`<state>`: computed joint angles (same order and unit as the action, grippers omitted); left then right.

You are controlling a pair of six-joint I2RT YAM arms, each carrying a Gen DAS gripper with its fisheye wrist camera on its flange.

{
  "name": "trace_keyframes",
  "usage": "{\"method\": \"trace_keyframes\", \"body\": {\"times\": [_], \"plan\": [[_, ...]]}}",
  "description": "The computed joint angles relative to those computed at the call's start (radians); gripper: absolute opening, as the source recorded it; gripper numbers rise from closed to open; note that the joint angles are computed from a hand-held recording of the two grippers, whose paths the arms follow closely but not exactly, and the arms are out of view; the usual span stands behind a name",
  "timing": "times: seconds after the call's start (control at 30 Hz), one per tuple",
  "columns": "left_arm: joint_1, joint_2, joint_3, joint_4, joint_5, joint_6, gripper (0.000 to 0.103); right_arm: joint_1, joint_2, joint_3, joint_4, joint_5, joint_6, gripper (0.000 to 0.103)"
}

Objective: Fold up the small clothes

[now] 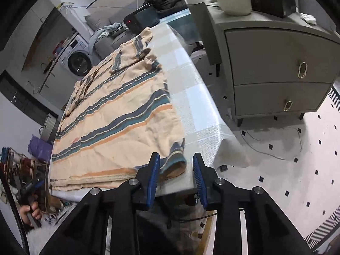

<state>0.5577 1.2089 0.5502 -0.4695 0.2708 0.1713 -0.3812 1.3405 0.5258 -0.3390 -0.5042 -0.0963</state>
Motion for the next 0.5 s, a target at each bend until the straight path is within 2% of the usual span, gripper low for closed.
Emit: {"method": "trace_keyframes", "body": {"times": [0.13, 0.23, 0.33, 0.5], "plan": [[-0.05, -0.084, -0.036, -0.022, 0.022, 0.13, 0.067, 0.009, -0.04, 0.002, -0.023, -0.011, -0.021, 0.033], [-0.109, -0.148, -0.069, -0.021, 0.036, 0.162, 0.067, 0.033, -0.077, -0.002, -0.033, -0.028, -0.018, 0.038], [-0.194, -0.147, -0.101, 0.035, 0.078, 0.111, 0.067, 0.097, -0.1, -0.015, 0.003, -0.043, 0.013, 0.042], [-0.384, 0.007, -0.107, 0.212, 0.054, -0.069, 0.067, 0.305, -0.056, -0.014, 0.124, 0.003, 0.12, 0.042]]}}
